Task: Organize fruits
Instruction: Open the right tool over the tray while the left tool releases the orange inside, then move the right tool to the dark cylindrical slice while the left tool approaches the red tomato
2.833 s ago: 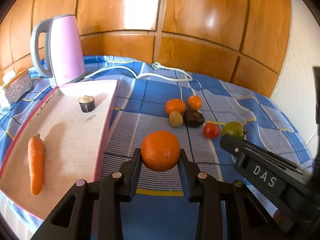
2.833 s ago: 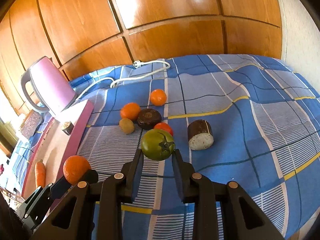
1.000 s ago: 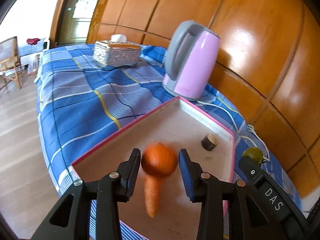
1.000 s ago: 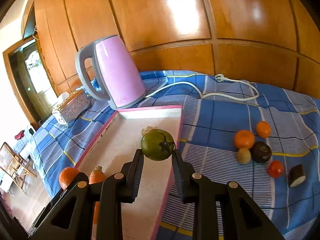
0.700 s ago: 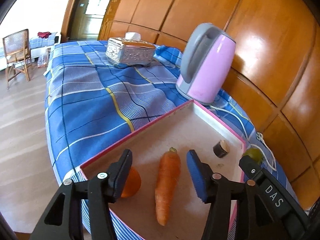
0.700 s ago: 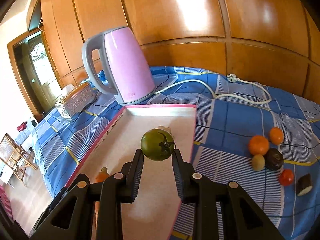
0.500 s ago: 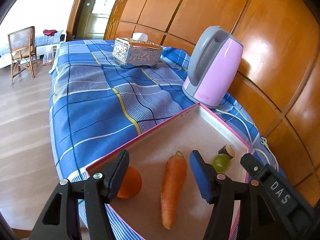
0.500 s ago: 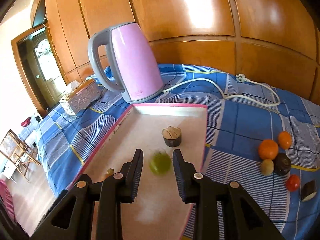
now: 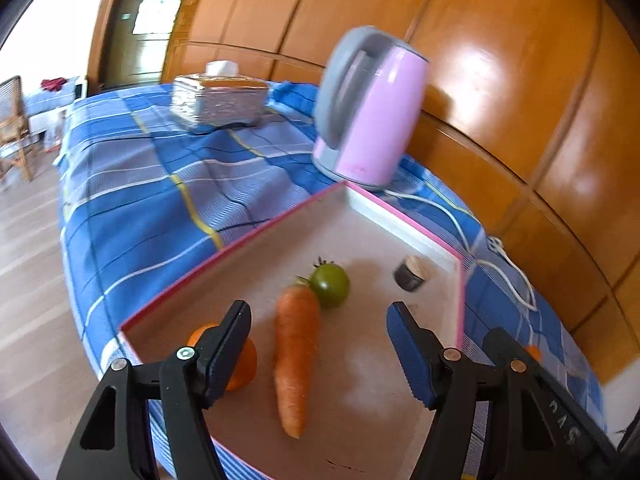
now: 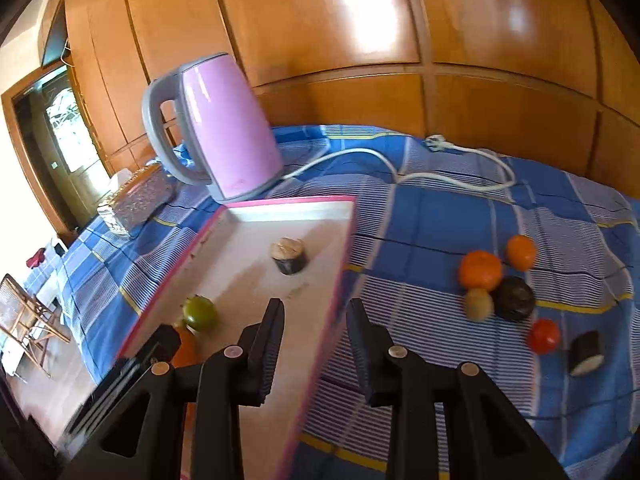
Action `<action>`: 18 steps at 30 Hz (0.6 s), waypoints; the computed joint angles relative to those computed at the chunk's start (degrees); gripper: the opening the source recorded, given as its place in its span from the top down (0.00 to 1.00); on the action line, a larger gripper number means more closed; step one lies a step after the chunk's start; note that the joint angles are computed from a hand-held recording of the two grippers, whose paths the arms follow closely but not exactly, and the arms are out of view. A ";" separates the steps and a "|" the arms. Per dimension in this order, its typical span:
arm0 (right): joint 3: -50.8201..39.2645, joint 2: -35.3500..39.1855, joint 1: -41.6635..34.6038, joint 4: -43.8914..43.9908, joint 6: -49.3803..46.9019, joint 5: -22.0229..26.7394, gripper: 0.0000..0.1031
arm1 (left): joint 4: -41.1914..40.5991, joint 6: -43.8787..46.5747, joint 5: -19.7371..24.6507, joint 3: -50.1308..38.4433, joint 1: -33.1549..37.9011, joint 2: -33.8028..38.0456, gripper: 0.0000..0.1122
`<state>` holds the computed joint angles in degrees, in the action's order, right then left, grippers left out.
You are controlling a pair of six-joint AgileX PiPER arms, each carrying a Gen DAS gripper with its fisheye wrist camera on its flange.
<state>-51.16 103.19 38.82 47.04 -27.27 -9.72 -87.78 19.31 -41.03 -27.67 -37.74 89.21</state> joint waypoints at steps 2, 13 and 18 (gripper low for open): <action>1.45 -0.92 -0.25 0.94 -1.35 -0.58 0.68 | 0.37 1.47 0.05 -0.78 -1.00 0.50 0.37; 10.71 -5.46 -3.19 -6.21 4.04 -3.31 0.68 | 0.85 9.58 -0.42 -4.55 -5.82 3.53 0.37; 14.22 -7.59 -6.30 -9.47 6.50 -4.40 0.68 | 1.72 12.66 0.58 -6.17 -7.76 4.93 0.37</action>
<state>-36.95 95.60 32.52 37.57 -20.78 -14.12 -86.06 31.97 -40.45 -33.83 -45.50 94.13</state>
